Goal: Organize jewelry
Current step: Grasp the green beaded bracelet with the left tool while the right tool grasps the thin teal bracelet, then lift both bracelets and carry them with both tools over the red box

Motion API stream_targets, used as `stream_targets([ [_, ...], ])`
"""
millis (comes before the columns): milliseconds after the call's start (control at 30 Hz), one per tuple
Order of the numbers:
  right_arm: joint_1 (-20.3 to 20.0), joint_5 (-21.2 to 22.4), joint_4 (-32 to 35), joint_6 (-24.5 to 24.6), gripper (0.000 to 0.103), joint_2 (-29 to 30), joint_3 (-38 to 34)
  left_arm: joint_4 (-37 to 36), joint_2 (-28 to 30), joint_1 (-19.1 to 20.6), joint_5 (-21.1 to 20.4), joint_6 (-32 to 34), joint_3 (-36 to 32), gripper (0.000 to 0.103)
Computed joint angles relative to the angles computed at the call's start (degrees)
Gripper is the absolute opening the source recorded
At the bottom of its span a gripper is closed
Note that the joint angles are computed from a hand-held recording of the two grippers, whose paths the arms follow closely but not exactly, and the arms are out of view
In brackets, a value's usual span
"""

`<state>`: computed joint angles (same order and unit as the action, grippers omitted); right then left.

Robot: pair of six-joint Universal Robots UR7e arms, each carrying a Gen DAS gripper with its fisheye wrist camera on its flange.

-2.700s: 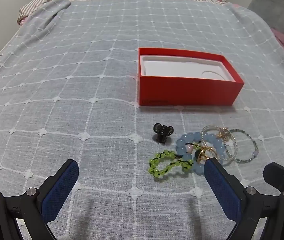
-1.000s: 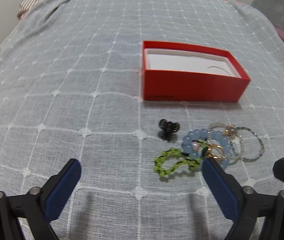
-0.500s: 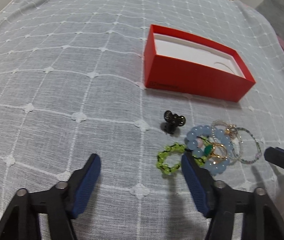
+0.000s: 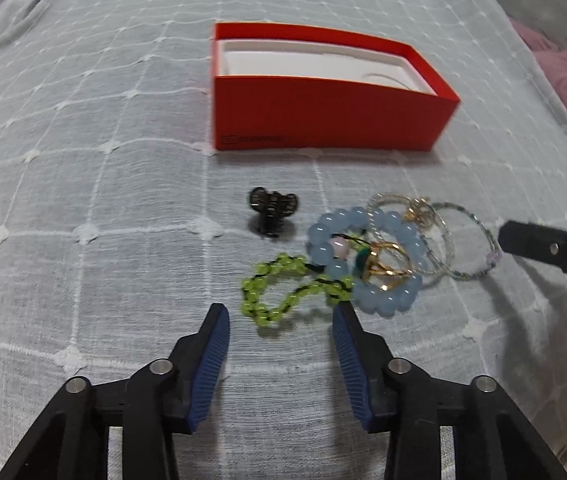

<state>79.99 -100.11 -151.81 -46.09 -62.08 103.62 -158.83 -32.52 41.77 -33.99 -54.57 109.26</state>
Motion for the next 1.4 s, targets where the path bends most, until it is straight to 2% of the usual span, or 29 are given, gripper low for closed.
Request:
stream_targets([
  [67,0.03,-0.27,0.54,0.17,0.049,0.15,-0.19,3.64,0.48,0.17,0.56,0.39,-1.59,0.038],
  [200,-0.09,-0.42,1.86,1.29,0.049,0.63,-1.14,13.72,1.80,0.29,3.52,-0.49,-5.03,0.021],
  [300,0.05,-0.86,1.44,1.31,0.049,1.07,-1.41,15.83,2.49,0.25,4.42,-0.06,-6.16,0.004],
  [333,0.15,-1.15,1.19,1.05,0.049,1.28,-1.46,16.34,2.53,0.18,4.70,-0.17,-6.26,0.002],
  [467,0.40,-2.31,1.54,0.43,0.040,2.15,-1.87,11.94,1.81,-0.32,4.28,1.19,-4.36,0.001],
  [600,-0.04,-1.66,2.86,2.13,0.027,2.48,-2.88,1.48,0.53,-1.08,3.45,4.49,-0.79,0.001],
  [833,0.20,-2.38,1.29,1.20,0.020,3.11,-2.54,-4.44,-0.31,-1.19,3.20,5.84,0.98,0.001],
  [900,0.32,-2.87,0.87,1.41,0.006,3.38,-2.64,-5.89,-0.36,-1.42,3.44,6.37,1.25,0.001],
  [1033,-0.03,-1.69,2.48,2.82,0.003,2.98,-3.63,-8.54,-0.96,-1.76,4.00,6.89,2.17,0.001],
  [1200,0.12,-0.44,0.97,1.62,0.002,2.11,-2.65,-11.57,-1.29,-1.84,3.98,7.82,2.98,0.001],
  [1400,0.56,2.78,-3.99,-2.35,0.002,-0.03,0.43,-13.73,-1.33,-2.10,4.39,8.82,3.55,0.001],
])
